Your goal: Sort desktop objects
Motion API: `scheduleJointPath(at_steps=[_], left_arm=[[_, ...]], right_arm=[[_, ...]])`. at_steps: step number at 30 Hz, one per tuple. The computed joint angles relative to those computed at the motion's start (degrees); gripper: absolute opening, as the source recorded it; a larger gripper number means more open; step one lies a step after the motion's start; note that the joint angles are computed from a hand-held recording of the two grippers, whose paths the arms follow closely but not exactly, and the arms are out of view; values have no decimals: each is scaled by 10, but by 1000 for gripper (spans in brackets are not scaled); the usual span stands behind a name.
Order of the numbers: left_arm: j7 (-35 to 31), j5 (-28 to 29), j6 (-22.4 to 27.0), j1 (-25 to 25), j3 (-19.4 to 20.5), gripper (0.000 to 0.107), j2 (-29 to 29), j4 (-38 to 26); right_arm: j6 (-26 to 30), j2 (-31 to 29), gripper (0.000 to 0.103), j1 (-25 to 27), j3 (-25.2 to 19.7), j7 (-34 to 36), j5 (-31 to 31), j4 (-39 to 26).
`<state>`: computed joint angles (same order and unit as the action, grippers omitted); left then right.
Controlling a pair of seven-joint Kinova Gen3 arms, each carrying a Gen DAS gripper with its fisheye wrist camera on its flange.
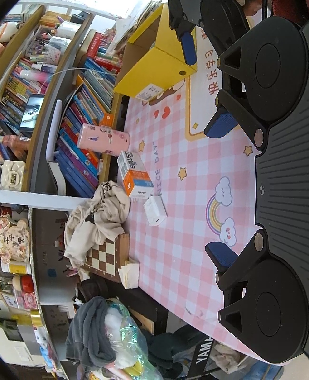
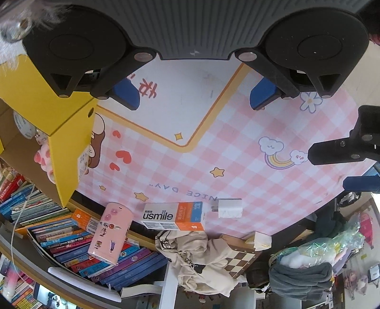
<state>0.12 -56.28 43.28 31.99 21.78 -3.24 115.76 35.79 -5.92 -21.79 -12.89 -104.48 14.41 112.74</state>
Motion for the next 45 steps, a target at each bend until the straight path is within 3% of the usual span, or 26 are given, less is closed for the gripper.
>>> scheduleJointPath(at_steps=[18, 30, 38, 45], left_arm=[[-30, 8, -17, 1, -50, 97, 50, -34], [-130, 56, -73, -4, -93, 97, 88, -69], [-160, 59, -81, 4, -131, 96, 126, -104], [-203, 96, -96, -1, -162, 96, 157, -133]], right_arm=[[-1, 72, 100, 18, 45, 98, -71, -55], [-9, 123, 100, 42, 61, 150, -118, -105], [-8, 168, 100, 59, 63, 202, -155, -155], [1, 220, 100, 67, 62, 235, -173, -213]])
